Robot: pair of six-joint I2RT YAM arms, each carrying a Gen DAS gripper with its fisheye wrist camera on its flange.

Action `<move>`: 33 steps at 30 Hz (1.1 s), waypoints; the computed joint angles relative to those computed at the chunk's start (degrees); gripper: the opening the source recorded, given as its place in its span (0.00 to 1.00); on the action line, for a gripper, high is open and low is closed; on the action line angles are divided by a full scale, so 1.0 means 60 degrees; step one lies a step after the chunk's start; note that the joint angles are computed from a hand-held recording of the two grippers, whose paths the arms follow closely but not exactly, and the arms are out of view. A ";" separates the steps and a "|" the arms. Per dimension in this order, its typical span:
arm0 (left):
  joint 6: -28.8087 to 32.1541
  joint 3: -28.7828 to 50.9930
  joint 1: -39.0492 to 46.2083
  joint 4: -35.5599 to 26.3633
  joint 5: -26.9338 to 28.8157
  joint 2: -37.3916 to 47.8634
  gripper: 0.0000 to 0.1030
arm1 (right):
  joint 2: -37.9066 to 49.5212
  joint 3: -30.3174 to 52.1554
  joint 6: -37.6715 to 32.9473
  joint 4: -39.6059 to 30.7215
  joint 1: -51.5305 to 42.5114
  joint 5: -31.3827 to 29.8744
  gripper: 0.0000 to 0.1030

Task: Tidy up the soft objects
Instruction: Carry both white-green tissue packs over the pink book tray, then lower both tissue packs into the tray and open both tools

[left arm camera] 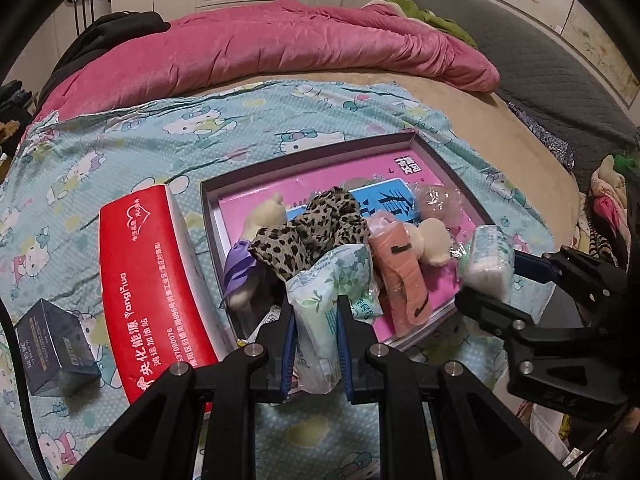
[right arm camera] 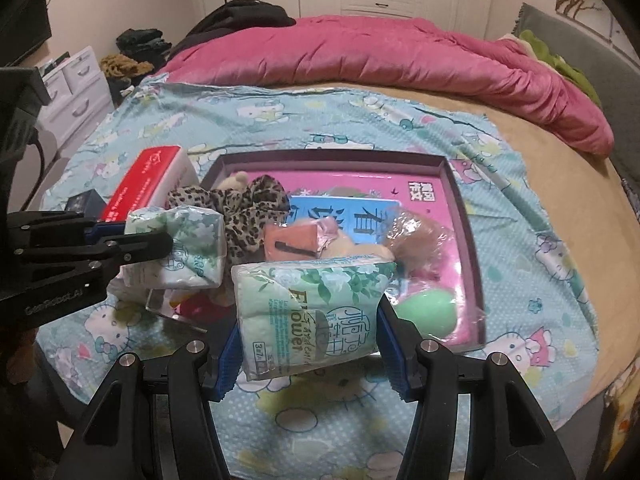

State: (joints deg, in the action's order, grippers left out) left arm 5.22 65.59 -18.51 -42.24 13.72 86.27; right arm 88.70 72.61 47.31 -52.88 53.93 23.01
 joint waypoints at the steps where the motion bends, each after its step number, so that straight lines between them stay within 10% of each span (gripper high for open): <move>1: -0.0012 -0.0013 0.0009 0.0036 -0.0004 0.0021 0.18 | 0.0065 -0.0025 0.0008 0.0085 -0.0005 0.0024 0.58; 33: 0.0017 0.0247 -0.0107 0.0555 0.0345 0.1206 0.19 | 0.1087 -0.0648 -0.0046 0.1376 -0.0898 0.0100 0.59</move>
